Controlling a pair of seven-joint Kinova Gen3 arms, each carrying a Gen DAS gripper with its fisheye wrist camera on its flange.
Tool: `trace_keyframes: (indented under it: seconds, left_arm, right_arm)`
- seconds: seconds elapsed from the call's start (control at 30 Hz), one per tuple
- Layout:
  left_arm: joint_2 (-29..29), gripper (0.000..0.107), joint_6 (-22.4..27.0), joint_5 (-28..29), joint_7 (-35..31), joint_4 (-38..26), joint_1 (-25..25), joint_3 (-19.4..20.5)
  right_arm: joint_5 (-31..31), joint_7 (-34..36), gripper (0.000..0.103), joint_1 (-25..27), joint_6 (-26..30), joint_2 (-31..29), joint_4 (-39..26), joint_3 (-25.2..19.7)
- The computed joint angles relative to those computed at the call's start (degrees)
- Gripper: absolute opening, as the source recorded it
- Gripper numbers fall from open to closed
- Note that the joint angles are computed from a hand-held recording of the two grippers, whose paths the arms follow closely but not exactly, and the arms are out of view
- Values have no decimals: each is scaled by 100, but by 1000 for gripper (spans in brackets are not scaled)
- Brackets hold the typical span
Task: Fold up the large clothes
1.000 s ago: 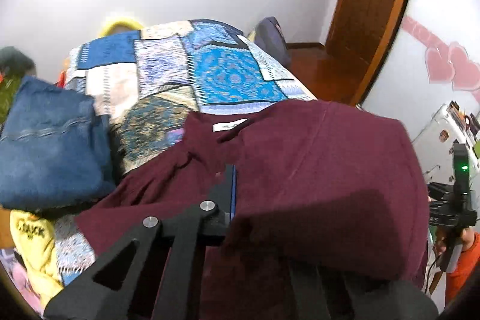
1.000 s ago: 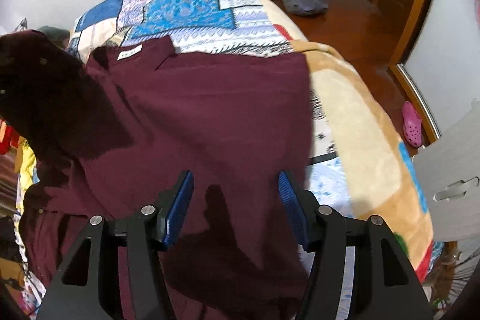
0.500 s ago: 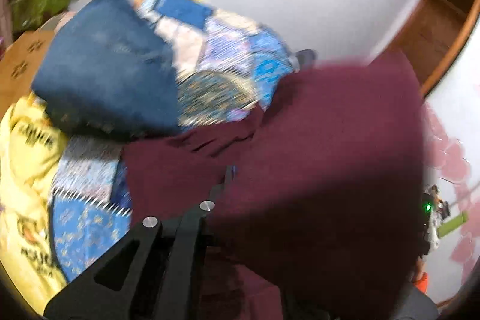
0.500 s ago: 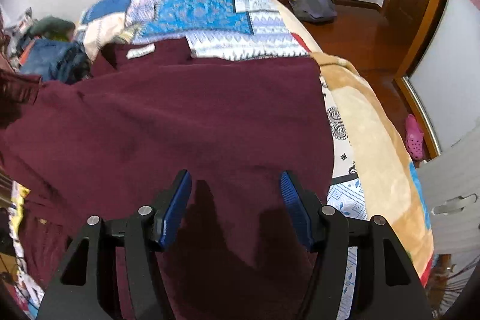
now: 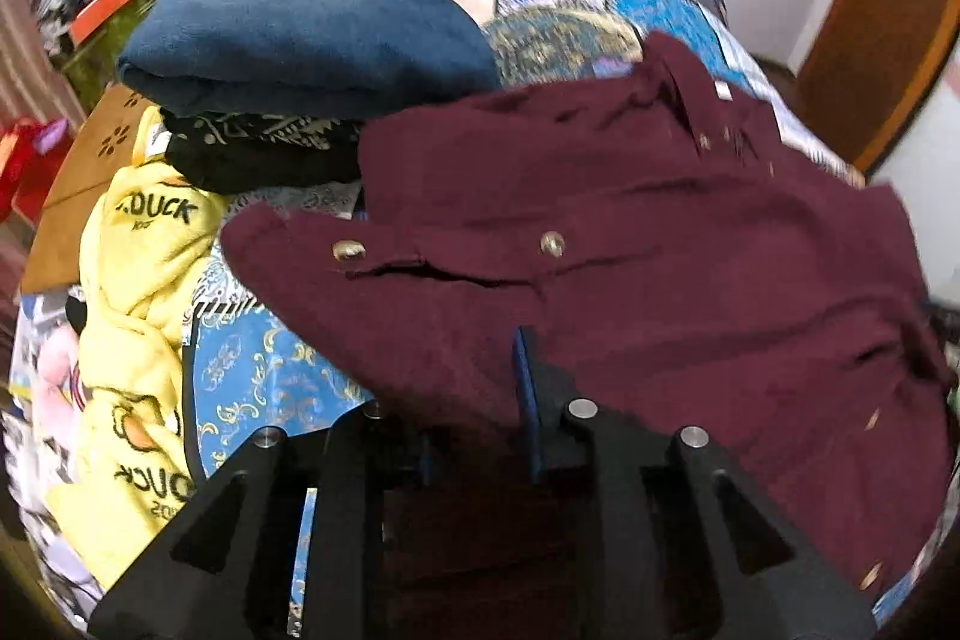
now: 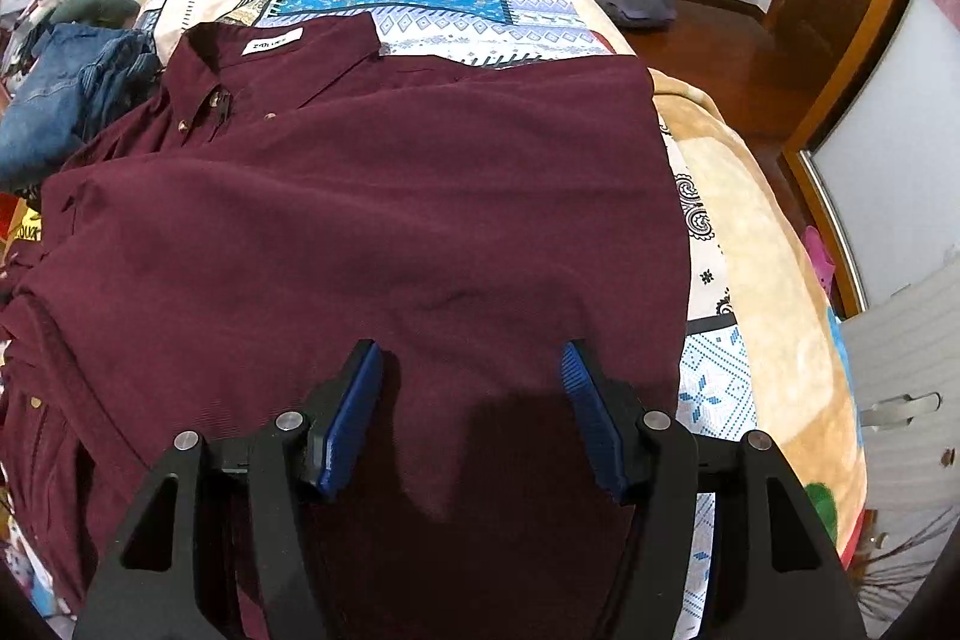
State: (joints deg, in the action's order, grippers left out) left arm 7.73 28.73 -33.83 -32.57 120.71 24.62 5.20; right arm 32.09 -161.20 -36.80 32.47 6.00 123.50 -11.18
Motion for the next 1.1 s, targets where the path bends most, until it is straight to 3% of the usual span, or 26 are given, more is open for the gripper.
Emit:
trace_keyframes:
  seconds: [0.03, 0.13, 0.17, 0.4, 0.53, 0.67, 0.77, 0.83, 0.97, 1.1]
  left_arm:
    - [7, 28, -48, 51, -87, 75, -127, 81]
    - [-24, 67, 246, -111, 211, 146, 77, -49]
    - [-125, 70, 282, -236, 385, 234, 152, -96]
    - [-862, 71, 110, 88, 77, 653, -651, 158]
    - [-1017, 78, 91, -82, 39, 551, -1660, 920]
    - [-977, 88, -368, 383, -746, 438, -2721, 1484]
    - [-570, 90, -641, 905, -1446, 263, -3504, 2037]
    - [-88, 91, -761, 1282, -1912, 97, -3965, 2417]
    - [663, 91, -619, 2038, -2785, -341, -3981, 2261]
    - [1136, 91, -633, 2860, -3588, -584, -4376, 2570]
  right_arm:
    - [33, -66, 58, -24, 27, 14, -14, -1]
    - [86, -166, 58, 217, 186, 2, -54, -323]
    - [119, -238, 58, 323, 213, -29, -39, -446]
    - [154, -335, 58, 518, 372, -275, -63, -653]
    - [287, -450, 58, 670, 392, -483, -109, -741]
    - [424, -475, 58, 806, 378, -601, -193, -711]
    - [501, -514, 58, 1032, 343, -579, -264, -758]
    - [662, -636, 58, 913, 341, -536, -257, -607]
    - [784, -682, 58, 689, 205, -360, -247, -128]
    - [68, -86, 58, 1645, -669, -13, -147, -329]
